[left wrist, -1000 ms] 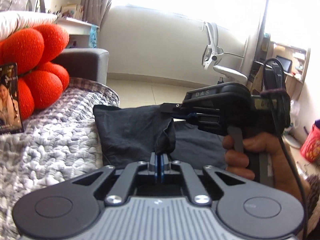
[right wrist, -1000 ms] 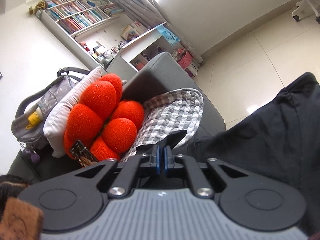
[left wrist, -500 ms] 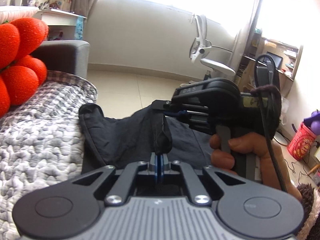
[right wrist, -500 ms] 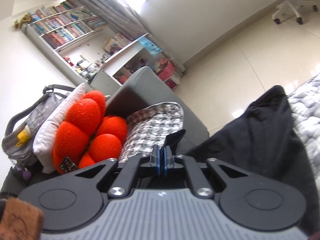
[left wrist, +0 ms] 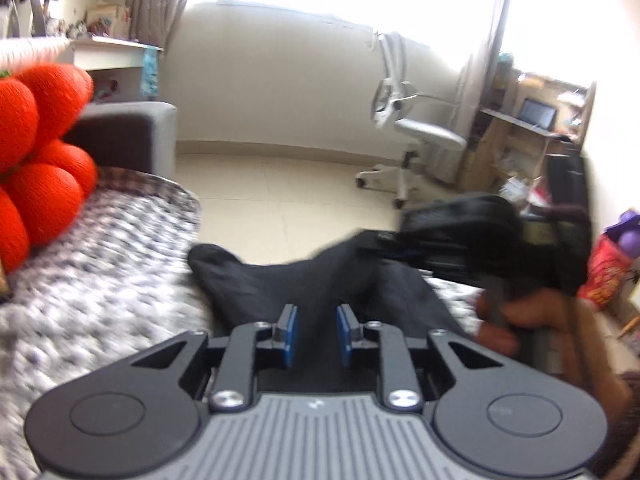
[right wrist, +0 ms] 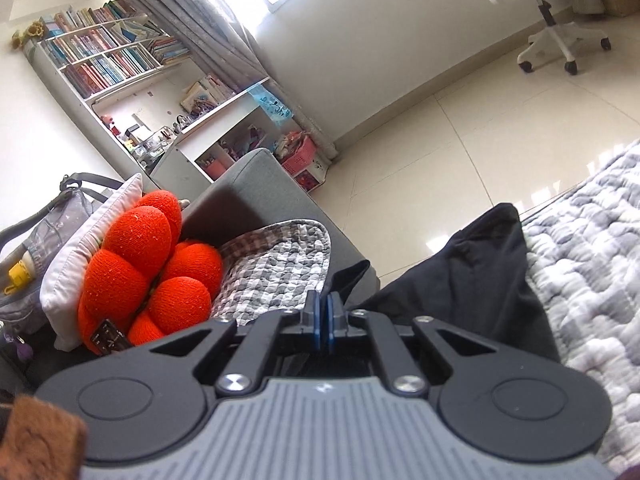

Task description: Fold clothes

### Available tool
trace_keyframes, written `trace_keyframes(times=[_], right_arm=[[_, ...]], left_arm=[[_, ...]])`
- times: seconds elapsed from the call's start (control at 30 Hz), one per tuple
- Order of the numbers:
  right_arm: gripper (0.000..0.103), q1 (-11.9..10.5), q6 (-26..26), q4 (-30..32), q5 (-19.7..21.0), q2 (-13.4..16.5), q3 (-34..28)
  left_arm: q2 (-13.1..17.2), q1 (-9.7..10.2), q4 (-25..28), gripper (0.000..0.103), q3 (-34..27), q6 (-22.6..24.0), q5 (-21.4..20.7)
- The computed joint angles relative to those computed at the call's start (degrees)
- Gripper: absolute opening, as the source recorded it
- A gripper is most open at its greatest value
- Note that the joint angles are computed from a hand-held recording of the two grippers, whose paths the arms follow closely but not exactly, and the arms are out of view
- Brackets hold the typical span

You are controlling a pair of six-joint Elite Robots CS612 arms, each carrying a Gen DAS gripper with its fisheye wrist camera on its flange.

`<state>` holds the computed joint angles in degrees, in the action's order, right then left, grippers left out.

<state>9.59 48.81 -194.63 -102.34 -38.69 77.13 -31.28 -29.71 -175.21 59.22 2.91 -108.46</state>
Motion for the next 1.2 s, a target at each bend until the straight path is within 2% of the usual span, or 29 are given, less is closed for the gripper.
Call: trace_keyframes(times=[0.2, 0.37, 0.43, 0.57, 0.67, 0.77, 0.83, 0.87, 0.9, 0.93, 1.13, 1.2], right_arm=[[0.005, 0.0, 0.2, 6.0, -1.4, -1.5, 1.4], [0.005, -0.2, 0.7, 9.0, -1.1, -2.2, 2.1], [0.005, -0.1, 0.1, 10.1, -1.3, -2.4, 2.2], [0.005, 0.0, -1.1, 13.1, -1.7, -2.9, 2.6], [0.005, -0.1, -0.9, 12.5, -1.6, -3.2, 3.7], [0.005, -0.3, -0.8, 9.8, -1.2, -3.3, 5.0], [0.005, -0.4, -0.4, 8.1, -0.6, -3.1, 5.7], [0.005, -0.5, 0.1, 7.5, -0.2, -3.0, 5.8], [0.005, -0.6, 0.4, 7.0, 0.1, -2.9, 5.9], [0.005, -0.6, 0.3, 6.8, 0.2, -2.9, 5.8], [0.005, -0.5, -3.3, 5.2, -0.4, -2.2, 4.0], [0.005, -0.5, -4.6, 5.3, -0.6, -1.8, 3.0]], left_arm=[[3.9, 0.27, 5.4, 0.022, -7.9, 1.9, 6.8], [8.9, 0.77, 14.7, 0.023, -18.1, 0.3, 8.1], [11.0, 1.27, 18.1, 0.034, -22.1, -2.9, 6.5], [14.5, 2.03, 20.4, 0.035, -28.1, -9.0, 2.1], [17.3, 2.43, 22.3, 0.036, -33.0, -13.4, -1.3], [19.5, 2.57, 23.0, 0.036, -36.7, -17.6, -3.0], [20.4, 2.49, 23.3, 0.032, -38.3, -19.0, -3.2], [20.5, 2.36, 23.3, 0.027, -38.4, -19.3, -2.8], [20.5, 2.26, 23.3, 0.008, -38.5, -19.8, -2.5], [20.6, 2.16, 23.3, 0.003, -38.6, -20.2, -2.2], [18.7, 1.86, 15.1, 0.002, -33.7, -23.8, 2.6], [18.9, 1.86, 15.4, 0.002, -34.0, -24.0, 3.2]])
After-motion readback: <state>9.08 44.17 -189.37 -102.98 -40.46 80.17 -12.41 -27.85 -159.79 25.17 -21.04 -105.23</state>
